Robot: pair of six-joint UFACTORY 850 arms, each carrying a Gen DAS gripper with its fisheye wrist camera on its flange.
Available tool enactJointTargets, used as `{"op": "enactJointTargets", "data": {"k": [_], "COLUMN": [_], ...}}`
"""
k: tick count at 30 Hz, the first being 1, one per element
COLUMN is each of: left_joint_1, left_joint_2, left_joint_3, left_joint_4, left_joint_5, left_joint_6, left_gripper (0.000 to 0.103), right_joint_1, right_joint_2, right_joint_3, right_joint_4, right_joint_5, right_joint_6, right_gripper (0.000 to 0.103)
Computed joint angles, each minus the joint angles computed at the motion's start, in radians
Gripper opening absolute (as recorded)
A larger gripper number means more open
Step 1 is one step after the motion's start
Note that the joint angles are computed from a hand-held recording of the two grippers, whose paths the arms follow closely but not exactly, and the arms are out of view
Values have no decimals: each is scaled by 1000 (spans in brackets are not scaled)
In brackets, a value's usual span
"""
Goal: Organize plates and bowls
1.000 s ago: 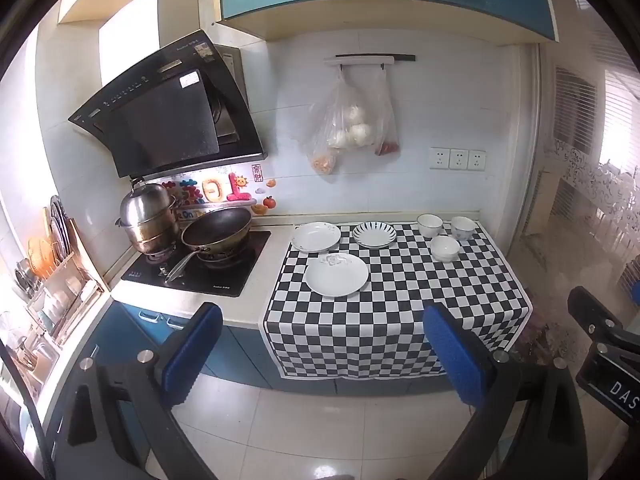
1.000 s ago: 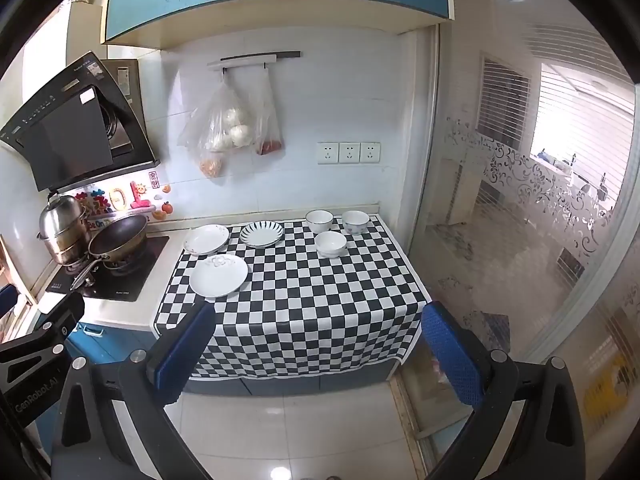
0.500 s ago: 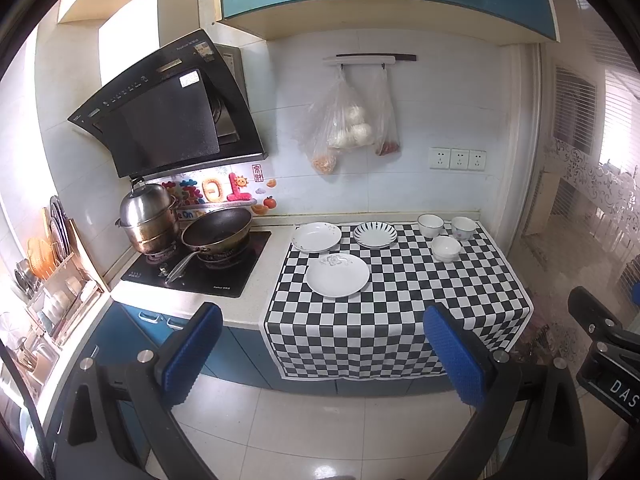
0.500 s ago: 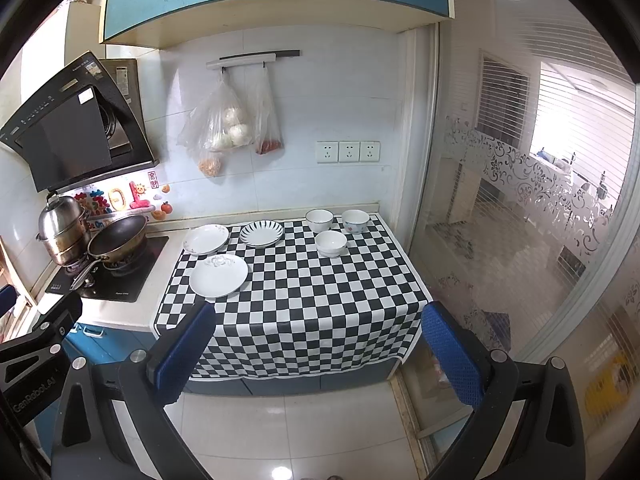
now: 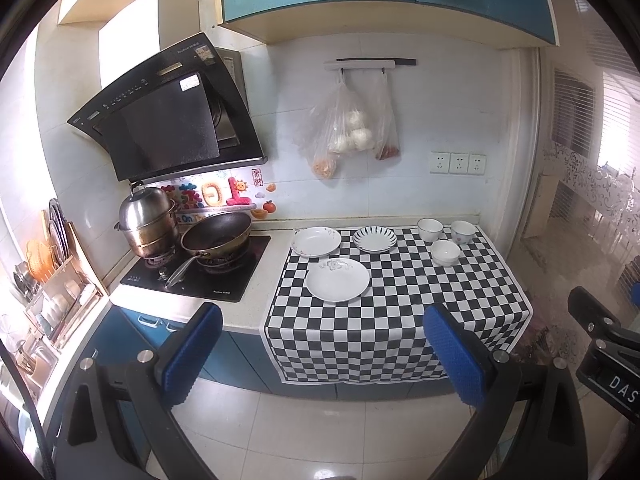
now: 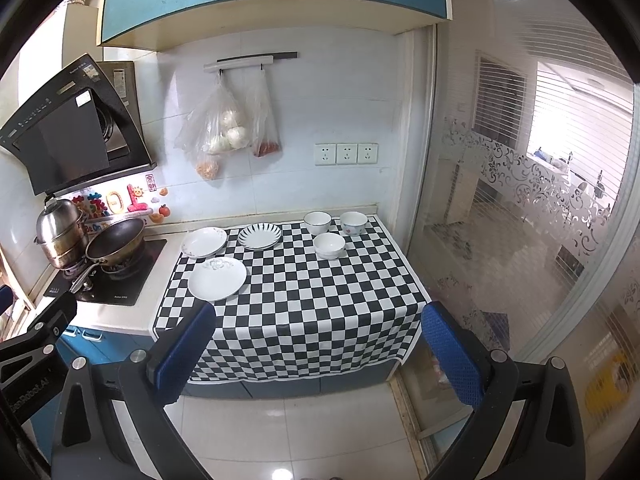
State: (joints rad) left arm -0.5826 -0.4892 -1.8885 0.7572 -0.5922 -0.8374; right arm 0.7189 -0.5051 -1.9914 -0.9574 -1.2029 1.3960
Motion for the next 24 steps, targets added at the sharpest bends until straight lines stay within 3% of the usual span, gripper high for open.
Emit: {"op": "enactJointTargets", "data": {"k": [24], "left_joint_1": [13], "left_joint_2": [-30], "left_joint_3": [-47], "left_joint_4": [-26], "left_joint_5": [1], "left_joint_6": [29], "left_gripper": [103], "right_joint_1": [-13], "right_joint_2": [-7], "right_joint_3": [-13], "right_joint_4": [-4], "right_joint_5": [-2], "right_joint_6": [-1], "right_gripper": [103]}}
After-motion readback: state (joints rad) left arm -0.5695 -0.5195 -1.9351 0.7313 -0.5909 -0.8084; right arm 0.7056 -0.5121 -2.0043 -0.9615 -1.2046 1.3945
